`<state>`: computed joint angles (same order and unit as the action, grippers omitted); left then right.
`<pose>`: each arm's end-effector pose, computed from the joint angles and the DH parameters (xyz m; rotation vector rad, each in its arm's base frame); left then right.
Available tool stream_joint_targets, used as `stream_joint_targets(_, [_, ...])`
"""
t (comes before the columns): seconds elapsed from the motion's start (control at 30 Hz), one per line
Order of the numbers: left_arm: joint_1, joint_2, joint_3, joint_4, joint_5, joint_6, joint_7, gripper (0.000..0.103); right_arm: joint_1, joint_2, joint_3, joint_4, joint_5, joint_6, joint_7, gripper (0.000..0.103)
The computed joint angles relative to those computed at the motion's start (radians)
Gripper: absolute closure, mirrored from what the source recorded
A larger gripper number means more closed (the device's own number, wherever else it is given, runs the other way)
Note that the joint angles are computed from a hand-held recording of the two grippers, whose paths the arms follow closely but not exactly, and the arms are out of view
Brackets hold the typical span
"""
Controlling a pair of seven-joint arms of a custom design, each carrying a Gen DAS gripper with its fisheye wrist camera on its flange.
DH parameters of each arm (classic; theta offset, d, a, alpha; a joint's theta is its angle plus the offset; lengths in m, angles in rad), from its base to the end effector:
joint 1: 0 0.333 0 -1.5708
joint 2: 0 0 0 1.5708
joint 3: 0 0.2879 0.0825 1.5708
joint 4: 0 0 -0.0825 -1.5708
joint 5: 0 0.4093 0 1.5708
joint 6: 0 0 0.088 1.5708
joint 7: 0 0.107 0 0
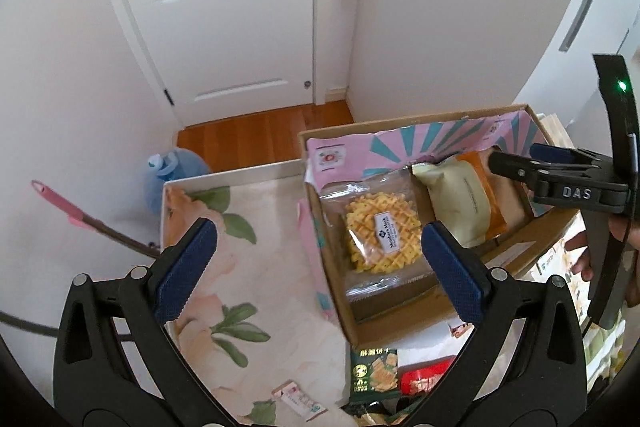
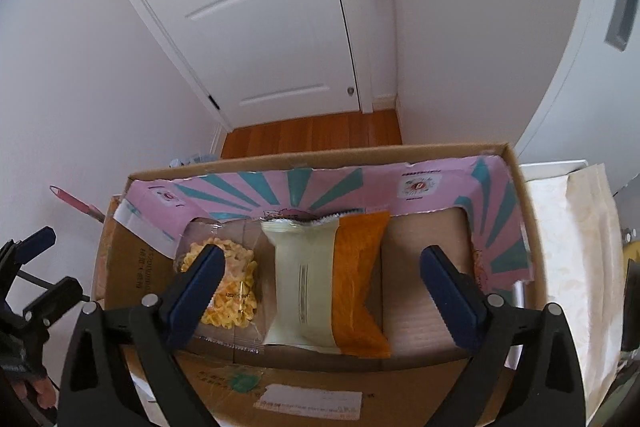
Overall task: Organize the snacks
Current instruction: 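Move the left gripper to the white sachet on the table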
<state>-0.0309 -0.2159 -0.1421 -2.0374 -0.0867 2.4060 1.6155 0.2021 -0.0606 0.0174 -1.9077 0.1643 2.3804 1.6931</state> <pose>0.5593 -0.1037 0.5683 -1.7438 2.0827 -0.6531 0.5963 0.1349 0.5458 -1.8568 1.8396 -0.2565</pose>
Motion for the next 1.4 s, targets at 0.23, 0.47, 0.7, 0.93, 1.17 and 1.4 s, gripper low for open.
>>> stream_joint_targets(0.23, [0.019, -0.086, -0.006, -0.059, 0.034, 0.012, -0.061, 0.001, 0.01, -0.085, -0.005, -0.068, -0.002, 0.02, -0.027, 0.006])
stream_joint_targets(0.47, [0.053, -0.242, -0.034, -0.17, 0.094, 0.022, -0.178, 0.001, 0.042, -0.181, -0.028, -0.134, 0.048, 0.028, -0.135, 0.006])
stream_joint_targets(0.7, [0.104, -0.467, -0.077, -0.321, 0.15, -0.014, -0.332, 0.001, 0.084, -0.324, -0.046, -0.239, 0.074, 0.04, -0.225, 0.006])
stream_joint_targets(0.93, [0.122, -0.653, -0.098, -0.435, 0.161, -0.113, -0.442, 0.001, 0.121, -0.478, -0.048, -0.355, 0.044, 0.031, -0.264, 0.006])
stream_joint_targets(1.17, [0.103, -0.756, -0.091, -0.528, 0.143, -0.184, -0.483, 0.001, 0.177, -0.606, -0.062, -0.469, 0.03, 0.065, -0.238, 0.006])
stream_joint_targets(1.4, [0.064, -0.719, -0.076, -0.597, 0.084, -0.158, -0.485, 0.002, 0.182, -0.659, -0.041, -0.525, 0.025, 0.051, -0.122, 0.006])
